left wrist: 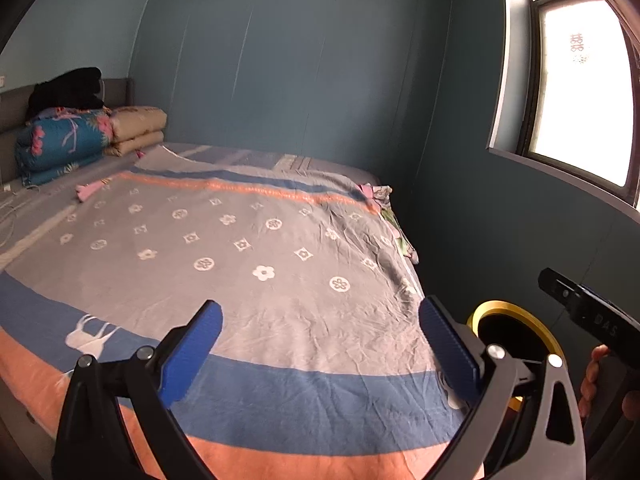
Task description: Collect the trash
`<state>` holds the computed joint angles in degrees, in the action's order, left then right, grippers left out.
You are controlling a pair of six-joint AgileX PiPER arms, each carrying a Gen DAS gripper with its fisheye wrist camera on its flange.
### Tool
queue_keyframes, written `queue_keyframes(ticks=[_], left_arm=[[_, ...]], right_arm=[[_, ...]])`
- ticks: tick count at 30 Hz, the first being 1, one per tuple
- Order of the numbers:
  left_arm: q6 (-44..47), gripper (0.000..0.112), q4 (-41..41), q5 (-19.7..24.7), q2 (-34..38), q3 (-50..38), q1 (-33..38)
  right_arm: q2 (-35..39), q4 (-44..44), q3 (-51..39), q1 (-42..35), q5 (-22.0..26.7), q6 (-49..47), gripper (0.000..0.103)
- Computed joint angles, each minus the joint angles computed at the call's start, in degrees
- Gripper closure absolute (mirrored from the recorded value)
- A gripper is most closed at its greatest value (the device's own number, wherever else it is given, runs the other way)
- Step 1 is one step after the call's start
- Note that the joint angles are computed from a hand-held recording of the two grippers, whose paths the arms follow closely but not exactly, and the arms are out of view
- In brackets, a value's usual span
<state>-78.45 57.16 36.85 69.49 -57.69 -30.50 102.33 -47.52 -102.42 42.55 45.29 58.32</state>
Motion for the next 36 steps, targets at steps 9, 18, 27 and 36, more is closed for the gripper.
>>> queue_keyframes(ticks=[9, 18, 27, 36], left_arm=[[-8.5, 0.017, 7.1, 14.7, -5.1, 4.6, -15.1], [-16.0, 0.017, 14.6, 25.8, -4.8, 6.1, -27.5], [-16.2, 0.017, 13.1, 22.5, -5.3, 6.4, -25.1], [-16.9, 0.017, 12.2, 20.7, -5.6, 7.0, -24.1]], right_arm=[[-6.5, -17.4, 11.4, 8.9, 5.3, 17.3, 0.008], [-9.2, -23.9, 17.4, 11.7, 7.8, 25.0, 0.008], [-9.7, -22.0, 18.6, 10.2, 7.2, 25.1, 0.008], [-8.9, -20.9, 18.3, 9.6, 6.3, 24.2, 0.008]])
